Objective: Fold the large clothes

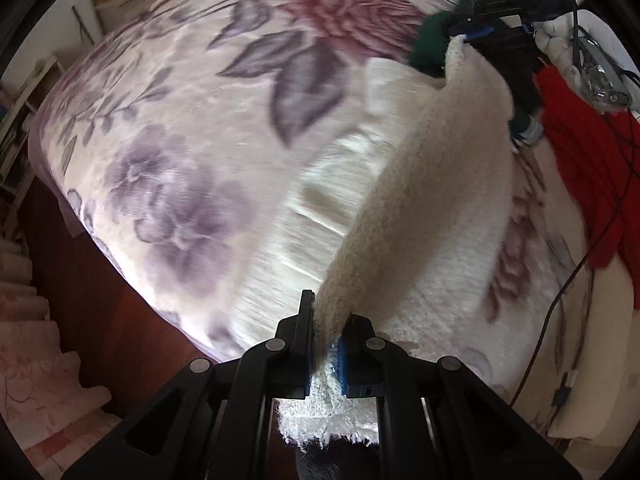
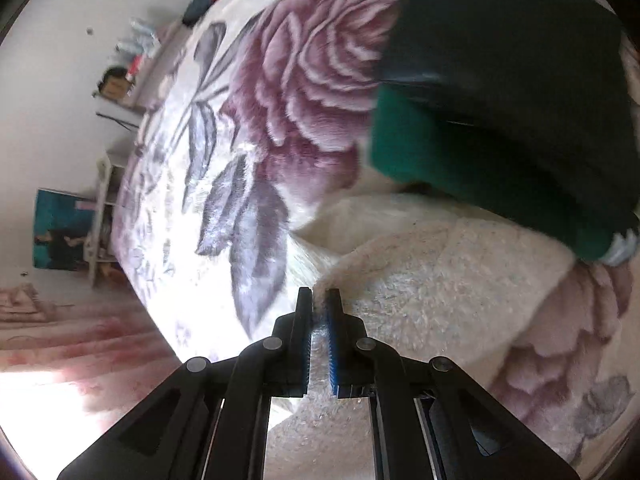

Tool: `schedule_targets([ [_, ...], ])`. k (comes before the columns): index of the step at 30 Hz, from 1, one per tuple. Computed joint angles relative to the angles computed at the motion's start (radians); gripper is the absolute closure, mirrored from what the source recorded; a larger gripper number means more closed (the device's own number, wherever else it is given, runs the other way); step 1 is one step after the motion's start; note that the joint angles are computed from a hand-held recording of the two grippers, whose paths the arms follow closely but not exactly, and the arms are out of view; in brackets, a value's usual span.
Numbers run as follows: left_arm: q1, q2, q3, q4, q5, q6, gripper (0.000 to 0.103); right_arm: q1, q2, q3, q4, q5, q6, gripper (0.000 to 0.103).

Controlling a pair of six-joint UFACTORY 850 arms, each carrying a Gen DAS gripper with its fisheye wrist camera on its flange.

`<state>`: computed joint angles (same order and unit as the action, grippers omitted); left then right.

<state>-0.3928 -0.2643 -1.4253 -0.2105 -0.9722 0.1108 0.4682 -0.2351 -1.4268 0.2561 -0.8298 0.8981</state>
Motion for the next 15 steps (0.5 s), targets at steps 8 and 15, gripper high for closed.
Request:
schedule_targets([
  [8,0.120,-0.189,-0.062,-0.064,-0.035,0.092,0.096,0.027,-0.347,-0.333,-0.052,-0.108,-0.012,0.098],
  [15,0.141,-0.232,-0.034,-0.161,-0.096,0.172,0.091,0.030,-0.446,-0.398,0.059,-0.124,-0.077,0.103],
])
